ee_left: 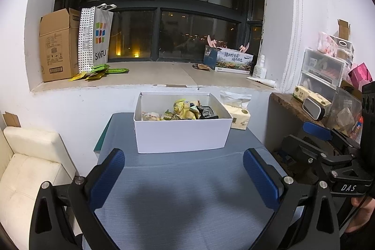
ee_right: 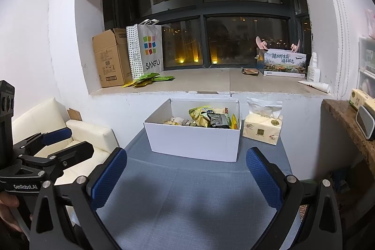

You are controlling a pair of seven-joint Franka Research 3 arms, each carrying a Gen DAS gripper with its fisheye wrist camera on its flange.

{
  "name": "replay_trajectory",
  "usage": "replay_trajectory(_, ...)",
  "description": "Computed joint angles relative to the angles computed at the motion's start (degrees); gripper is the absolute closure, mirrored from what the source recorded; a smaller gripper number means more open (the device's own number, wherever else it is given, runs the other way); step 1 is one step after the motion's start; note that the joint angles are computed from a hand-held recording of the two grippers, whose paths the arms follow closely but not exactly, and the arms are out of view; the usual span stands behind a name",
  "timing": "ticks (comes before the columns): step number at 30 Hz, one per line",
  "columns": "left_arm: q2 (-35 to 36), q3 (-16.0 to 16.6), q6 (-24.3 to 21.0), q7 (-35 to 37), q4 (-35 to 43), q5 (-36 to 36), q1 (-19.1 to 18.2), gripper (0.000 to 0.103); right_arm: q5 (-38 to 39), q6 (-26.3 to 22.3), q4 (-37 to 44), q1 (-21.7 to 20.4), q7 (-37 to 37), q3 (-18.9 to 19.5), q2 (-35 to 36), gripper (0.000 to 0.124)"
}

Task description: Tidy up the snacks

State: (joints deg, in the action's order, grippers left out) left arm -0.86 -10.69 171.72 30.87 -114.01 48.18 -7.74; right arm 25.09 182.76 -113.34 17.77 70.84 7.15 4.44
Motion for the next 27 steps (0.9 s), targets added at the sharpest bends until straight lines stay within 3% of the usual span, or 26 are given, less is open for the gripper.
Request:
replay_trajectory(2, -0.1, 0.0, 0.1, 0.1, -0.1, -0.2, 0.0, 0.000, -3.4, 0.1, -0.3, 1.4, 3.1, -1.7, 0.0, 0.021)
replay_trajectory(27, 0.1, 0.2, 0.4, 0.4, -0.2, 0.1, 0.0, 0.000, -2.9, 0.4, -0.7, 0.5, 2.3, -0.5, -0.2, 0.021)
